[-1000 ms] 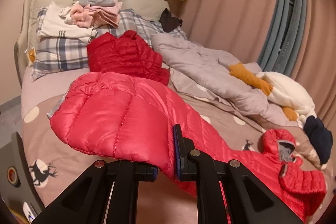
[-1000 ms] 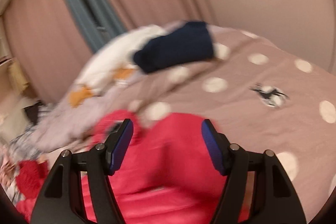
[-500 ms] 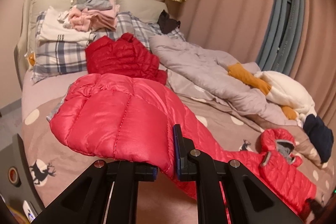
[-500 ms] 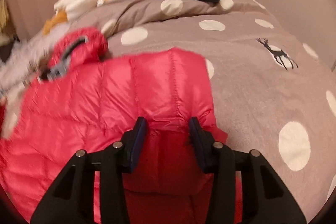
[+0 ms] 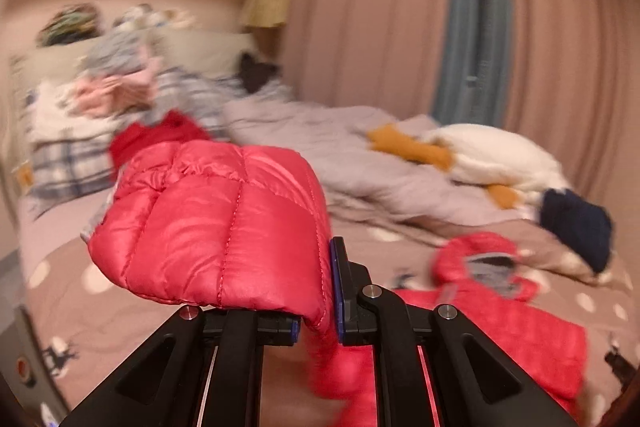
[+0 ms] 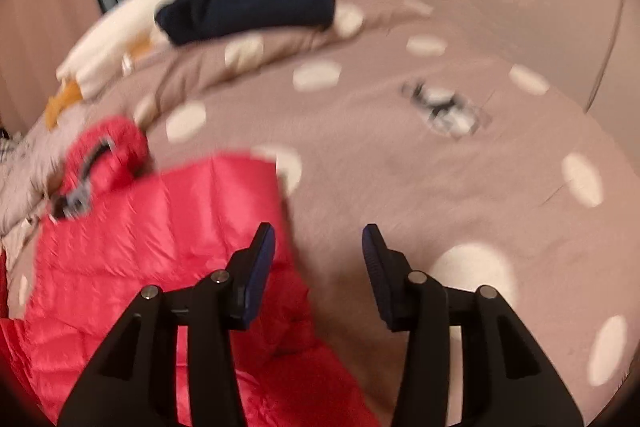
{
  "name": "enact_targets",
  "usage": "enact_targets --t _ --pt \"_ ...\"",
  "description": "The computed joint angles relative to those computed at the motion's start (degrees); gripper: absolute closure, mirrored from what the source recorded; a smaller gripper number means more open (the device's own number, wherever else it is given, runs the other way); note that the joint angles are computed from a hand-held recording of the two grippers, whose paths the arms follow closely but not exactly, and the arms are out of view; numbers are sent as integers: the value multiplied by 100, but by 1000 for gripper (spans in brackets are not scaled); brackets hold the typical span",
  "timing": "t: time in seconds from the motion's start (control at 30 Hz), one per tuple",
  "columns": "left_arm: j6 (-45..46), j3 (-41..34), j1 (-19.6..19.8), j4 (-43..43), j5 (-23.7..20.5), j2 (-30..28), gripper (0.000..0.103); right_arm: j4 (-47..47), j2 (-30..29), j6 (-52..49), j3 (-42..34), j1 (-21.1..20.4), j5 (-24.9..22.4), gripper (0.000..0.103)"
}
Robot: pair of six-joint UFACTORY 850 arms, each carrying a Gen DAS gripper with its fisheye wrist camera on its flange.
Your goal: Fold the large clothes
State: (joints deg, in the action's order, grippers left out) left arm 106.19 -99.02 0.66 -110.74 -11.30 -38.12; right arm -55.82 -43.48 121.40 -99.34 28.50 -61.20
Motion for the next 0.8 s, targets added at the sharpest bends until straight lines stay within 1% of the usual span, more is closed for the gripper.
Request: enact_targets --t 0.03,0.13,0.2,0.23,0.27,0.3,0.33,0.37,0.4,0.43,0.47,0.53,0.57,0.6,0.63,0.67,0.7,0.73,0.77,0.8 --pt "-168 34 -90 222 -181 53 92 -129 109 103 66 80 -176 58" --pt "-590 110 -401 878 -514 172 92 -447 504 431 407 302 -690 57" --pt "-878 266 -642 1347 -677 275 92 -536 744 619 636 413 -866 52" --pt "-1132 347 -755 1712 -715 318 85 -585 872 735 778 477 -933 51" --pt "-1368 396 -805 2018 -799 339 66 -613 958 795 874 517 -979 50" --pt "-1660 442 -839 2374 -1016 349 52 -628 1033 832 954 555 -1023 49" --pt "-1773 504 -843 2529 -1298 358 28 -636 1094 889 1024 606 -1081 49" --pt "-1648 607 -825 2444 -1522 399 22 -642 1140 934 1081 634 -1125 49" --pt "-1292 748 -805 2140 -1655 468 22 -645 1172 965 1125 649 -1152 47" --pt "-879 895 -793 1811 -1664 559 21 -625 1193 956 1149 650 -1167 45" --pt "-565 980 -791 1551 -1563 624 18 -608 1204 957 1170 651 -1174 43" --pt "-70 1061 -794 1042 -1241 718 10 -576 1258 1044 1243 658 -1111 42" --pt "102 1081 -784 823 -1153 752 9 -596 1277 1111 1276 651 -1015 42" --pt "105 1033 -737 754 -1117 740 9 -633 1301 1181 1309 648 -919 42" --pt "-101 947 -663 855 -1098 699 9 -672 1279 1225 1289 634 -823 41" --pt "-204 936 -658 851 -1032 699 9 -692 1229 1201 1229 614 -759 38" --pt "-404 892 -615 919 -948 674 9 -713 1151 1138 1133 586 -676 33" --pt "-633 813 -568 1048 -849 624 9 -763 1055 1070 1019 544 -504 30" --pt "-670 775 -566 1028 -723 590 9 -842 946 1019 895 488 -235 24" --pt "-606 730 -582 920 -547 541 9 -934 822 973 759 421 87 21"
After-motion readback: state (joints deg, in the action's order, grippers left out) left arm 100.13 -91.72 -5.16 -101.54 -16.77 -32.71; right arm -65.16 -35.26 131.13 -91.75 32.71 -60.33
